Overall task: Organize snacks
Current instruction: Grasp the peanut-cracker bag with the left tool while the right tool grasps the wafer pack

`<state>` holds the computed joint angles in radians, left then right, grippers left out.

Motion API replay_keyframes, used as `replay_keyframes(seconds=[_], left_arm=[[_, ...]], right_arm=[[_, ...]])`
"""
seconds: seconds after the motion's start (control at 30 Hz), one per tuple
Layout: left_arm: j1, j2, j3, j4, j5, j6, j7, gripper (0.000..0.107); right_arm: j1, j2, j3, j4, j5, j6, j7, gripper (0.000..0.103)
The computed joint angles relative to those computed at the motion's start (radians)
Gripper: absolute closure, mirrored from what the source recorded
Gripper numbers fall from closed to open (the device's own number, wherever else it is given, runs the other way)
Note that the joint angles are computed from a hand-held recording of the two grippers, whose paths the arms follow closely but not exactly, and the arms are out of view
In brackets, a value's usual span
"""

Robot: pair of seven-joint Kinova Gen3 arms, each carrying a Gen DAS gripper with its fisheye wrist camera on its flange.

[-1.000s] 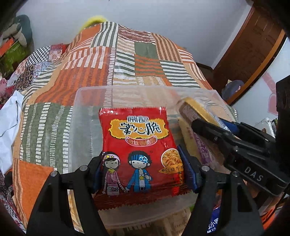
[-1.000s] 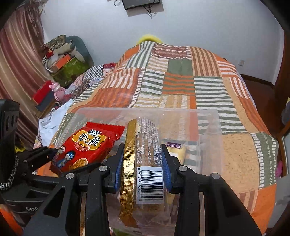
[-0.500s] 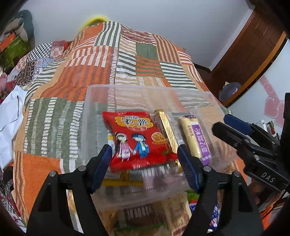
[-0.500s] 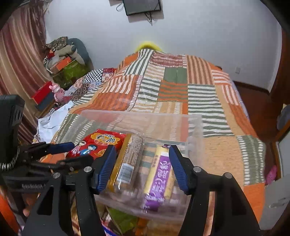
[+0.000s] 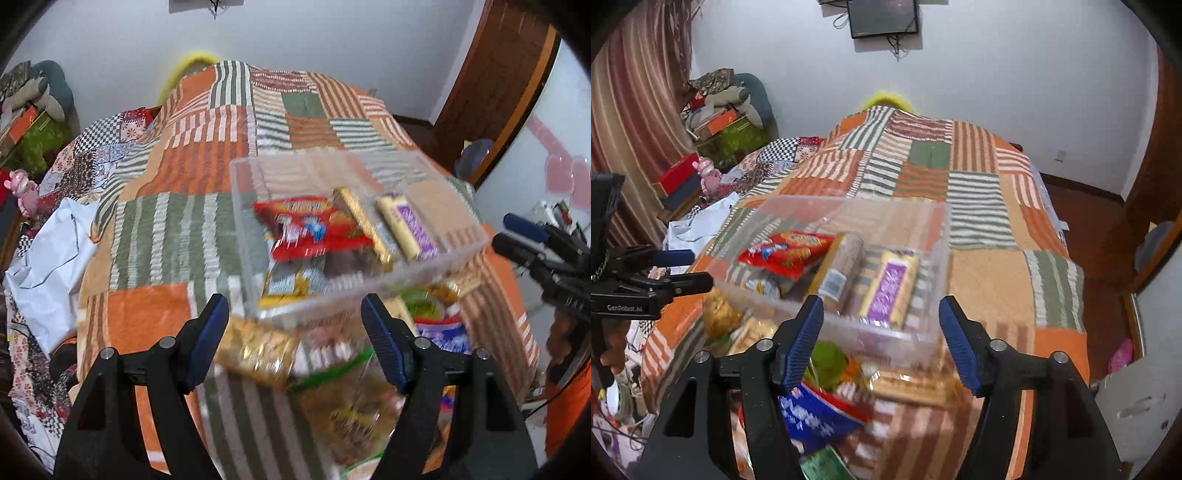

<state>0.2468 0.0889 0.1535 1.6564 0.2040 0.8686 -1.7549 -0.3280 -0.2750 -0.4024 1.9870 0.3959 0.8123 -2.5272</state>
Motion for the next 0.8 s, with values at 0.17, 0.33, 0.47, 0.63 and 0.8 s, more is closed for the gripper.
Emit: replay_keyframes(seconds=[0.17, 0.33, 0.47, 0.63, 0.8], left_arm=[[-0.001, -0.034, -0.006, 0.078, -0.033, -0.022, -0.014, 0.034], [-0.025, -0.040, -0.024, 0.144, -0.014, -0.056, -0.022, 0.033], [-0.035, -0.019, -0.023, 0.159, -0.013, -0.068, -0.037, 0.033], [-0.019, 0.007, -0.013, 0.159, -0.053, -0.099, -0.014, 0.033], [0.001, 0.040, -0.009, 0.144, -0.089, -0.117, 0.023, 0.033]], right_arm=[[-0.002, -0.015, -0.005, 0.028, -0.022, 0.015, -0.016, 0.039], [-0.006, -0.022, -0.032, 0.066, -0.011, 0.032, -0.047, 0.031], [-0.025, -0.018, -0.015, 0.094, -0.037, 0.024, -0.039, 0.030], [-0.026, -0.004, 0.021, 0.118, -0.074, -0.009, -0.014, 0.025], [-0.016, -0.004, 0.057, 0.123, -0.098, -0.051, 0.013, 0.020]])
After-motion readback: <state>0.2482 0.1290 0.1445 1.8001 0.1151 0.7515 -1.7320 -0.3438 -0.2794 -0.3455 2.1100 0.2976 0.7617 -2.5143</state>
